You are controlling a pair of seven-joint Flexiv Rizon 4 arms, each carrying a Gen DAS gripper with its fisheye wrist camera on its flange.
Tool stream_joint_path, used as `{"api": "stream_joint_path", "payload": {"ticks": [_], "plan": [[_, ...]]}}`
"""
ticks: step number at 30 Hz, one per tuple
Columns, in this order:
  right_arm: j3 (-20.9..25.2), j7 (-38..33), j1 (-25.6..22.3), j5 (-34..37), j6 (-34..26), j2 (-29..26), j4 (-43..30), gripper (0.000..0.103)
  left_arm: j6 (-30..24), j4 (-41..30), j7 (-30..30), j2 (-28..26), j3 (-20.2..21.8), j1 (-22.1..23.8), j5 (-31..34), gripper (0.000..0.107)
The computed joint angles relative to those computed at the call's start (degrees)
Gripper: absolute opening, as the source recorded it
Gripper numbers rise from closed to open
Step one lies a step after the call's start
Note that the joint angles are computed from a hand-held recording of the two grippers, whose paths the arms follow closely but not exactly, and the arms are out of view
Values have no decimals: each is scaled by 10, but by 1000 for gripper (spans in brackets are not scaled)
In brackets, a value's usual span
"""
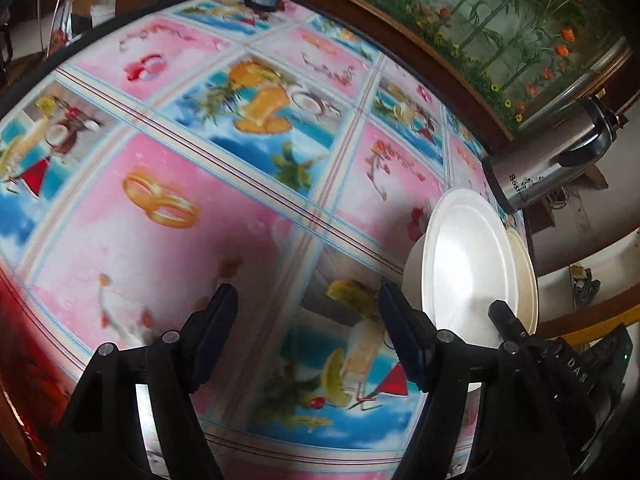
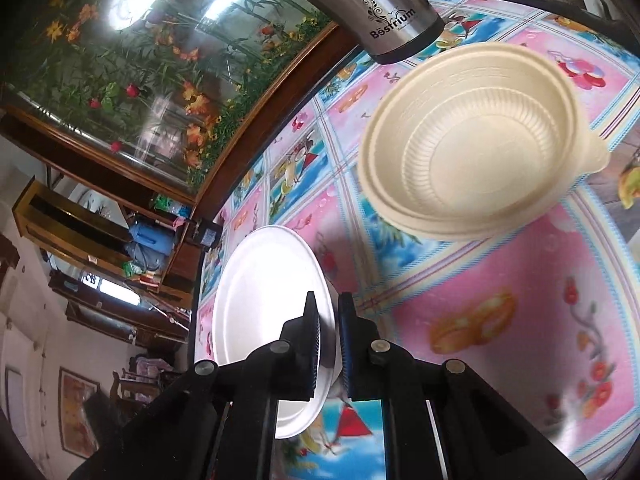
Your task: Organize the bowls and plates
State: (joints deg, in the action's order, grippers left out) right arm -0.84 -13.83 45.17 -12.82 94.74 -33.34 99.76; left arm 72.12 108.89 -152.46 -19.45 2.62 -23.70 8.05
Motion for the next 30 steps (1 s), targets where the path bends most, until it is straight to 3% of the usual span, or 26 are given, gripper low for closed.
{"api": "stream_joint_path", "payload": {"ticks": [2, 5, 6, 10, 13, 17, 24, 26, 30], "plan": [[-18, 3, 12, -4, -5, 5, 7, 9, 9, -3, 0, -6, -5, 0, -5, 73], [28, -13, -26, -2, -4, -2, 0, 9, 13, -2, 14, -8, -13, 3, -18, 72], [20, -14, -19, -5, -10, 0, 2, 9, 21, 3, 17, -7, -15, 6, -25, 72], [-78, 16, 56, -28, -20, 15, 21, 9, 59, 30, 50, -3, -37, 26, -67, 73], [-120, 55, 82, -65, -24, 20, 33, 9, 81, 46, 78, -2, -49, 33, -101, 73], [-32, 21, 16, -34, -16, 5, 14, 9, 92, 51, 97, -3, -49, 30, -121, 73], [-84, 45, 51, -53, -21, 14, 30, 9, 155, 101, 168, 5, -116, 75, -226, 73], [-44, 29, 22, -52, -20, 9, 20, 9, 167, 106, 194, 4, -139, 87, -248, 73], [7, -6, -9, -56, -22, -1, 2, 9, 145, 85, 202, -3, -100, 51, -237, 73]]}}
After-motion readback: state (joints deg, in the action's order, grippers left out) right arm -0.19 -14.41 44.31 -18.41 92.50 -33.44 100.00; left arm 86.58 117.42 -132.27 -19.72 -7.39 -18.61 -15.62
